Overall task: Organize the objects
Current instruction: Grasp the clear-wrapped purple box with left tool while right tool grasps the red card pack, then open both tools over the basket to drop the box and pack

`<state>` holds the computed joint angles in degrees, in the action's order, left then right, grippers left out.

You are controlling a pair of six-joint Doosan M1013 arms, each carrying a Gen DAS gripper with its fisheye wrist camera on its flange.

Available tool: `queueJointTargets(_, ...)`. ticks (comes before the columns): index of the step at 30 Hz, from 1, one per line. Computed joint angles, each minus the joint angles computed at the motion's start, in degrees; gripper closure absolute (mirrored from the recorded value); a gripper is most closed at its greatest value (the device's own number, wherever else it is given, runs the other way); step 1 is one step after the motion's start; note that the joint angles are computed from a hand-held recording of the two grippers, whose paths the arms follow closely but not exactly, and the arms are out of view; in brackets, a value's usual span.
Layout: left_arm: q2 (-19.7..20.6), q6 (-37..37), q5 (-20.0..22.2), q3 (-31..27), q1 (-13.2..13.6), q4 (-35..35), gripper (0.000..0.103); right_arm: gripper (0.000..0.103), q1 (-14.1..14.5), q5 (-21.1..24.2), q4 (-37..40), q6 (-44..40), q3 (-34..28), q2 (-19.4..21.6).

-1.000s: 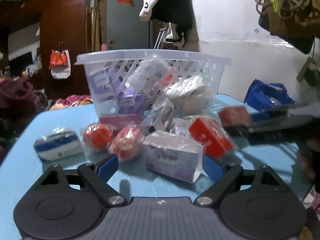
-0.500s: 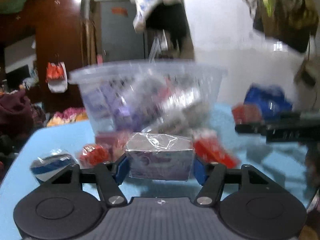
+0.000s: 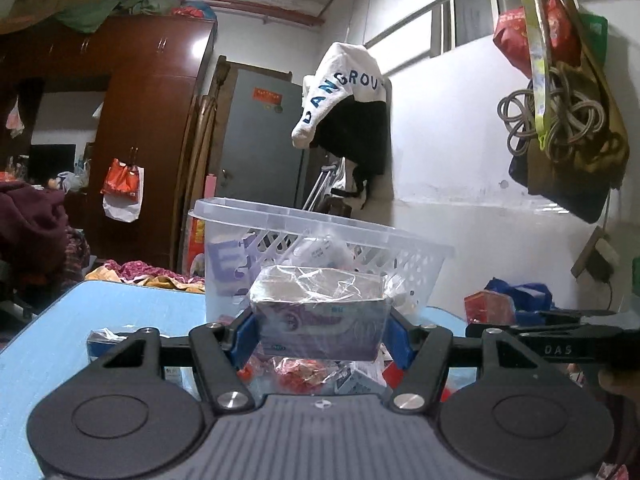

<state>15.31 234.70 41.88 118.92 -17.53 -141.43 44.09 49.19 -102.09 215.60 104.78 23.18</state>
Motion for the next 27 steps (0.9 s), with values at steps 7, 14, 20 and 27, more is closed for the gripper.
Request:
queueJointTargets(7, 0.04, 0.29, -0.15, -0.05, 0.31, 0.28, 0.036, 0.038, 0.29, 0.97, -0.66, 0.17, 0.0, 0.18)
queueJointTargets(14, -0.32, -1.86, 1.57, -0.49, 1.0, 1.43, 0.036, 0.038, 1.54, 4.81, -7.56, 6.27, 1.23, -0.33)
queueJointTargets(20, -2.2, -3.92, -5.83, -8.72, -0.67, 1.52, 0.036, 0.038, 0.27, 2.6, -9.23, -8.16, -6.56, -0.92)
queueJointTargets(27, 3.08, -28.84, -20.73, -21.65, -2.74, 23.79, 0.011, 0.01, -4.53, -5.44, 3.55, -21.45, -15.73, 1.85)
